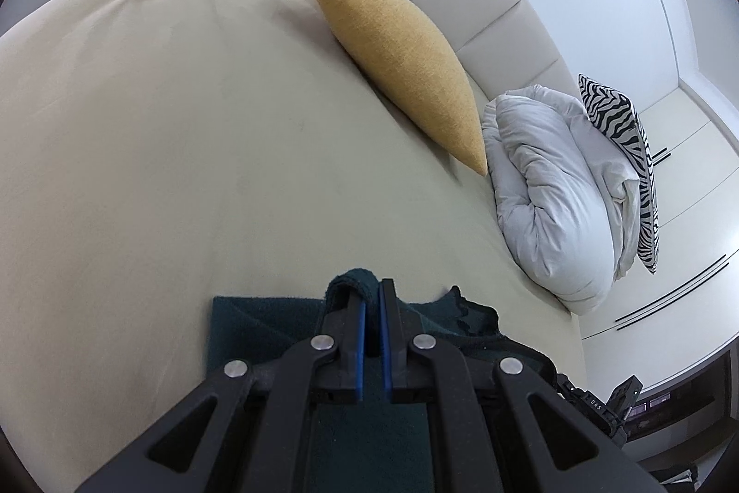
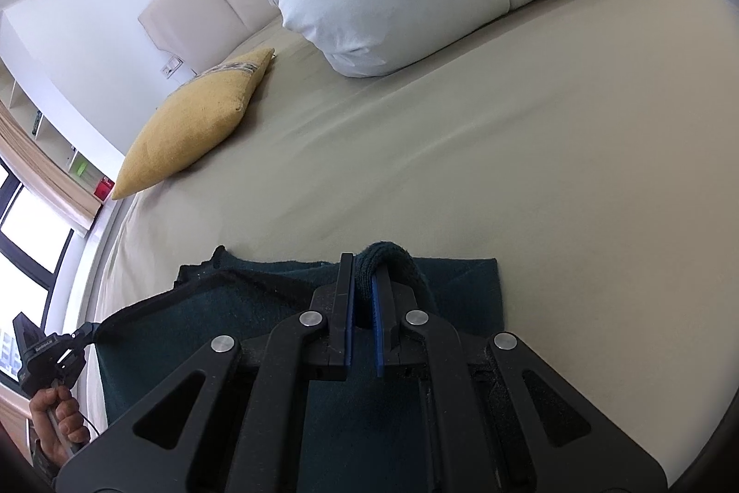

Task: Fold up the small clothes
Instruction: 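Lift the hem with both grippers and fold it over toward the collar, then open both grippers to release the folded hem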

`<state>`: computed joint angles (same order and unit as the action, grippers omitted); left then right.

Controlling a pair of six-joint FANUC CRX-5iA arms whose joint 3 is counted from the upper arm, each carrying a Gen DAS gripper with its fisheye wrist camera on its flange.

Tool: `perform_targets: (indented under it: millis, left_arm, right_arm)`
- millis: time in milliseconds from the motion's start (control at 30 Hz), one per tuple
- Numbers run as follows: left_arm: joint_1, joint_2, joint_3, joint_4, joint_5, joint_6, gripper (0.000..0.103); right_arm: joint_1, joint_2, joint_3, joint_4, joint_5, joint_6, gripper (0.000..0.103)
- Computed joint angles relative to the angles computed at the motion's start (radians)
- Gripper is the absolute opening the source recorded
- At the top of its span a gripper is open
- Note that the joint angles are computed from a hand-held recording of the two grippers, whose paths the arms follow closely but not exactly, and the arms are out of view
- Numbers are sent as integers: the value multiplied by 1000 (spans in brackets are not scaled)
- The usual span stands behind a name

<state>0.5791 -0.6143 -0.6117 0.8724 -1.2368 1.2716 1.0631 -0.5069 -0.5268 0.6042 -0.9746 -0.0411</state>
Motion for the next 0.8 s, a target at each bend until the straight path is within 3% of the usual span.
perform_targets:
  millis: [100, 167, 233, 333, 367, 400, 600, 700, 800]
  left_arm:
    - [-35, 28, 1, -35, 41, 22, 7]
    - [-46, 46, -1, -70, 50, 44, 7]
    - [-36, 52, -18, -70, 33, 43, 12]
    - [14, 9, -58, -22, 0, -1, 41]
    - [35, -10, -53, -33, -13, 8, 57]
    - [57, -28, -54, -29, -26, 6, 67]
    - [209, -127, -51, 2, -195, -99, 67]
    - [317, -213, -64, 1, -314, -174, 67]
    - [503, -302, -97, 24, -491, -256, 65]
  right_arm:
    - [-56, 28, 3, -36, 52, 19, 7]
    - [-107, 65, 31, -116, 70, 67, 8]
    - [-156, 105, 84, -234, 38, 150, 16]
    - [-162, 73, 50, -220, 68, 108, 22]
    - [-151, 57, 35, -190, 59, 79, 34]
    - [-133, 38, 12, -142, 46, 23, 51]
    - [-47, -87, -60, -91, 1, -63, 54]
    - [83, -161, -104, -13, -68, -116, 54]
    - [219, -214, -137, 44, -149, -179, 54]
